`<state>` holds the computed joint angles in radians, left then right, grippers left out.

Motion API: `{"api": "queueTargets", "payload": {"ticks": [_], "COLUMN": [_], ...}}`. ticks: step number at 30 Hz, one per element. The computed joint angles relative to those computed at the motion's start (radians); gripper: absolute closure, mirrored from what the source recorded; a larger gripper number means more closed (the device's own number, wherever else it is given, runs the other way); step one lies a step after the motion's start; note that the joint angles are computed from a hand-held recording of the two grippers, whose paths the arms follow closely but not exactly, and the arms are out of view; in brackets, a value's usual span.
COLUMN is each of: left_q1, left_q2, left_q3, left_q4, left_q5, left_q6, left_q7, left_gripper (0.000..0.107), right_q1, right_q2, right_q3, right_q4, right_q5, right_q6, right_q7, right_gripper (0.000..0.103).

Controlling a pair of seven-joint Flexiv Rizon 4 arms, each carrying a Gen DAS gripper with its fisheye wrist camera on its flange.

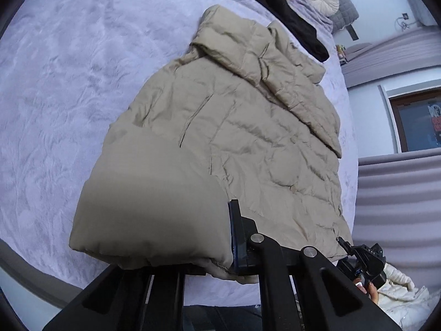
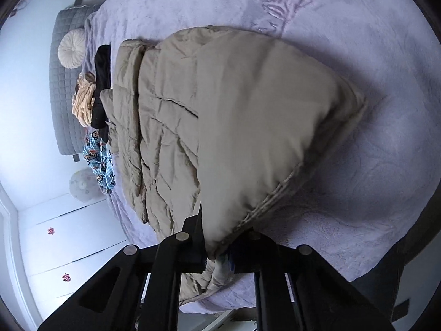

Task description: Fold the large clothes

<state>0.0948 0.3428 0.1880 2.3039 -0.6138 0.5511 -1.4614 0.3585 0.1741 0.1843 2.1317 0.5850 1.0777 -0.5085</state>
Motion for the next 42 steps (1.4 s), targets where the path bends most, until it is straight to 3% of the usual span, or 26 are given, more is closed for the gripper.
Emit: {"api": "queueTargets", "payload": {"ticks": [7, 11, 17, 23, 26, 33, 37, 42], "left_q1": [-0.011, -0.014, -0.002, 0.017, 0.026, 0.042, 0.035, 0.040], "left_q2": [-0.082, -0.163, -0.317, -0.525, -0.630, -0.867, -0.965, -1.001], "left_q3": [-0.023, -0.054, -0.102, -0.128, -0.131, -0.137, -0.137, -0.143], "left_q4": [-0.136, -0.235, -0.409, -0.631, -0.735, -0.964, -1.053, -1.108], "left_q5": [-0.031, -0.042, 0.019, 0.197, 0.262, 0.364, 0.398, 0.393], "left_q6": [0.055, 0.131, 0.245, 0.278, 0.258, 0.147, 0.102, 0.066], "left_q7": [0.114, 0.121, -0.002, -0.184, -0.234, -0.216, -0.237, -0.257], "left_gripper": [0.095, 0.095, 0.095, 0.095, 0.095, 0.095, 0.095, 0.094], "right_q1": [-0.010, -0.020, -0.074, -0.130, -0.124, -0.078, -0.066, -0.070], "right_q2": [-0.041, -0.115, -0.299, -0.570, -0.707, -0.999, -1.086, -1.129], "right_q3": [-0.015, -0.037, -0.049, -0.019, -0.013, -0.041, -0.051, -0.045], "right_q4": [-0.130, -0.280, -0.575, -0.961, -1.143, -1.507, -1.563, -1.559], "right_q5": [-0.166, -0.230, -0.214, -0.231, -0.281, -0.401, -0.430, -0.434], "right_q6": [-0.091, -0.182, -0.304, -0.461, -0.537, -0.669, -0.674, -0.630], "right_q7": [-0.080, -0.221, -0.452, -0.629, -0.633, -0.565, -0.491, -0.448], "right_gripper": [0.094, 0.094, 0.095, 0.095, 0.095, 0.095, 0.095, 0.095]}}
